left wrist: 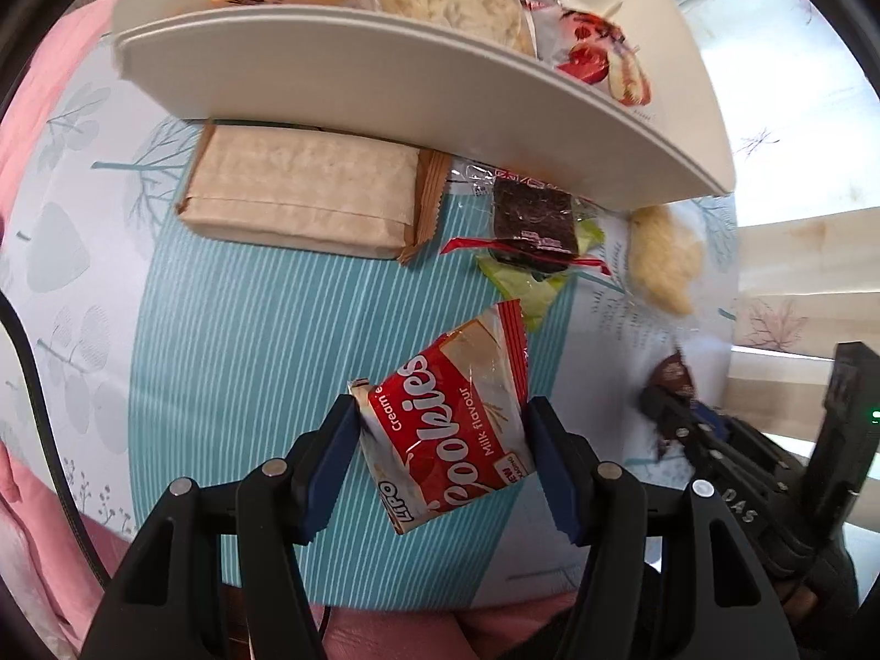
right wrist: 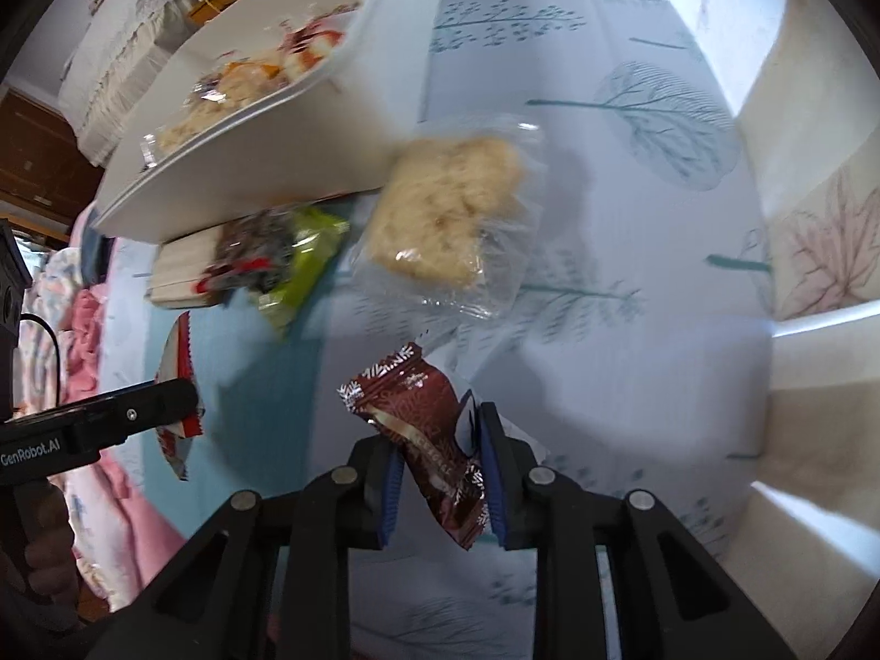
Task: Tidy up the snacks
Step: 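Carry the cookies bag and wafer packet over the white tray and release both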
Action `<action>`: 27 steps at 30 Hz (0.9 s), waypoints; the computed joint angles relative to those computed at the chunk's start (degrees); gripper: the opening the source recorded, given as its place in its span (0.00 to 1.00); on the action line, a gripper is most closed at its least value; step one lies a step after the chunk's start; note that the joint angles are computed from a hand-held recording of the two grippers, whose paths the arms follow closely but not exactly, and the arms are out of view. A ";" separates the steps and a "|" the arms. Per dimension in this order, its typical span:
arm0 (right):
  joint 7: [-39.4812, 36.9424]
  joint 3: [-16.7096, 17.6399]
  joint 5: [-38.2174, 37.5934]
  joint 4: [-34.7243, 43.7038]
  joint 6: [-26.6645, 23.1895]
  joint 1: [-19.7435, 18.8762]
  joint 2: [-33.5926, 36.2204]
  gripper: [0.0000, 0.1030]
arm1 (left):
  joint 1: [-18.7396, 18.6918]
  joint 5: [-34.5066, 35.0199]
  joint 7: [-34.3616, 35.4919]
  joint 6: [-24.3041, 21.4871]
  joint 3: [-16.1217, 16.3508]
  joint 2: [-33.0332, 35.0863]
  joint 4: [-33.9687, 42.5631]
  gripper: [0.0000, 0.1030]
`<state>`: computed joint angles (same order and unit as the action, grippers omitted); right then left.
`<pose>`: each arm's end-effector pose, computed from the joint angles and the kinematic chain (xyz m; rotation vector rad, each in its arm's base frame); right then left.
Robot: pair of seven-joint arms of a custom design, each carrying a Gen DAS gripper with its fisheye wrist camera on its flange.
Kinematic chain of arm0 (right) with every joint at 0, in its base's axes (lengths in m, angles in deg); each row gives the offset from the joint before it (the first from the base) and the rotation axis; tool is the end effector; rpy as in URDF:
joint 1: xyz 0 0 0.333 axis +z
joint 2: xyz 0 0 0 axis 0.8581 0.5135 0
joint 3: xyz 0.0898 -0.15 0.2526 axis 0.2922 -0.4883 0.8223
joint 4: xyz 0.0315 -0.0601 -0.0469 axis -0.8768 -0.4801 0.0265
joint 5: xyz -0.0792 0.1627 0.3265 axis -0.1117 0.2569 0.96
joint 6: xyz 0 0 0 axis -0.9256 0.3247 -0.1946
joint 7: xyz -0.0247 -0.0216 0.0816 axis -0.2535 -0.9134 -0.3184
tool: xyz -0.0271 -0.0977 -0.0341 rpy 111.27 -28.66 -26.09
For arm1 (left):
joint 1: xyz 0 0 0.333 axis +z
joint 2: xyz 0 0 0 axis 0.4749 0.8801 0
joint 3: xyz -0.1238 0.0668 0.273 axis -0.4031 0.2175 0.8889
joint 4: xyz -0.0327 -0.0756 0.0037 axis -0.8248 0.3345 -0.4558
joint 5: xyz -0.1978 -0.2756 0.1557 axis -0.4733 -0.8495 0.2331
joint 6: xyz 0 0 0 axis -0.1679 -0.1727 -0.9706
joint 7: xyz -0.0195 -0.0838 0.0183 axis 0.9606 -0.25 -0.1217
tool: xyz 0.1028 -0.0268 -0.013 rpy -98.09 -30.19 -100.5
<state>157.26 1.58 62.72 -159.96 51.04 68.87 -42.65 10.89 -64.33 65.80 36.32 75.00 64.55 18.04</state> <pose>0.5082 0.0934 0.5694 -2.1869 1.8598 0.0851 0.6678 -0.3020 0.4872 2.4245 -1.7080 0.4156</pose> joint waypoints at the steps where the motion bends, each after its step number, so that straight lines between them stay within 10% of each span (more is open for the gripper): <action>1: -0.10 0.14 0.63 0.02 -0.25 0.23 -0.12 0.24 | 0.50 -0.46 0.30 0.72 -0.12 -1.44 -1.87 0.59; 16: -5.29 2.84 10.75 7.59 -1.86 5.34 3.33 0.23 | 4.44 -5.15 -1.32 0.52 -0.62 -16.11 -14.64 0.59; 27: -1.70 3.96 17.32 18.36 -1.78 5.15 7.75 0.23 | 6.58 -3.22 2.27 -6.95 0.01 -13.02 -0.67 0.59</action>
<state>155.55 5.54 80.04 -141.60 49.26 74.02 -34.90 17.47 -67.54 68.07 29.37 75.02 51.53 17.37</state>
